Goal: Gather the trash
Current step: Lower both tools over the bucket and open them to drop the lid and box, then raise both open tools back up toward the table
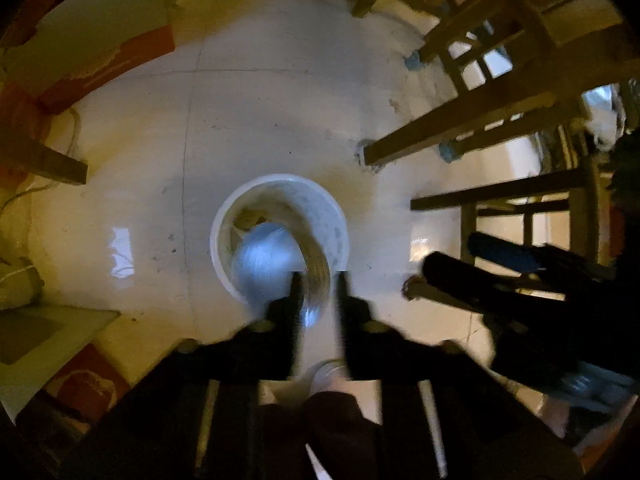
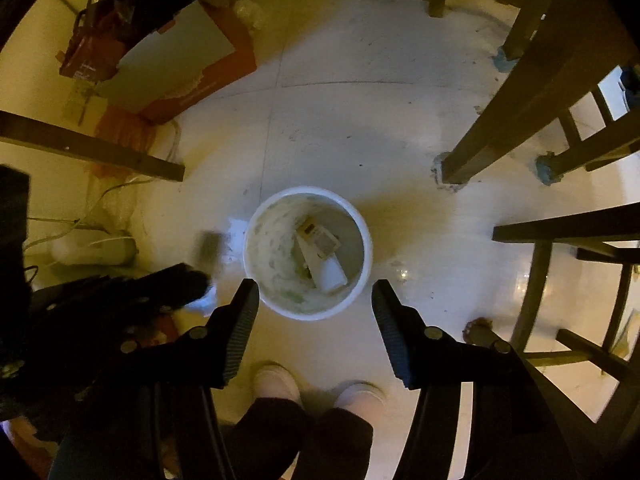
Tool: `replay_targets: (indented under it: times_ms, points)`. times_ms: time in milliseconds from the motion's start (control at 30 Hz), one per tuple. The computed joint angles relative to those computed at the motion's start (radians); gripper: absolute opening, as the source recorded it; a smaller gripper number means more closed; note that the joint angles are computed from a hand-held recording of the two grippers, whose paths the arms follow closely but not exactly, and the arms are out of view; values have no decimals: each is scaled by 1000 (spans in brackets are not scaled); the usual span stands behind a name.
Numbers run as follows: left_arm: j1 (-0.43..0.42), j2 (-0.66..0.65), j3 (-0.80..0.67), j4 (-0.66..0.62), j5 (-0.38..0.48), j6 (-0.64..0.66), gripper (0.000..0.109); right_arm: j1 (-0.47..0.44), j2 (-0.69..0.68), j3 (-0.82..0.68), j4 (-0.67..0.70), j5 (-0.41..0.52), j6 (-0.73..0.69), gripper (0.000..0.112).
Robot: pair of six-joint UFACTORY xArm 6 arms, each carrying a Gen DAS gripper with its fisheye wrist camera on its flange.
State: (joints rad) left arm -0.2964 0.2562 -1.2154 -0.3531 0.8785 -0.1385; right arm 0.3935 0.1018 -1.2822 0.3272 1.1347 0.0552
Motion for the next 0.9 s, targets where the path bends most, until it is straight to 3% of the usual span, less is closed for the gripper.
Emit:
replay_targets:
  times_ms: [33,233,500,667,900]
  points:
    - [-3,10,-14,12,14,-11,37,-3,-2,-9,-8,13,0,55]
    - [-11,-24,-42,54,89,-54,37,-14,-25,-62,-31,65,16,55]
    - [-6,-184,-116,141,219,-114,37,-18,-59,-222,-54,200,59,55]
    - [11,-244,-239,171,302,-148,37,-10,-47,-406,-75,302,90,55]
    - [17,-250,-524,244,428,-154,37,12,46,-809,-125,473,144,55]
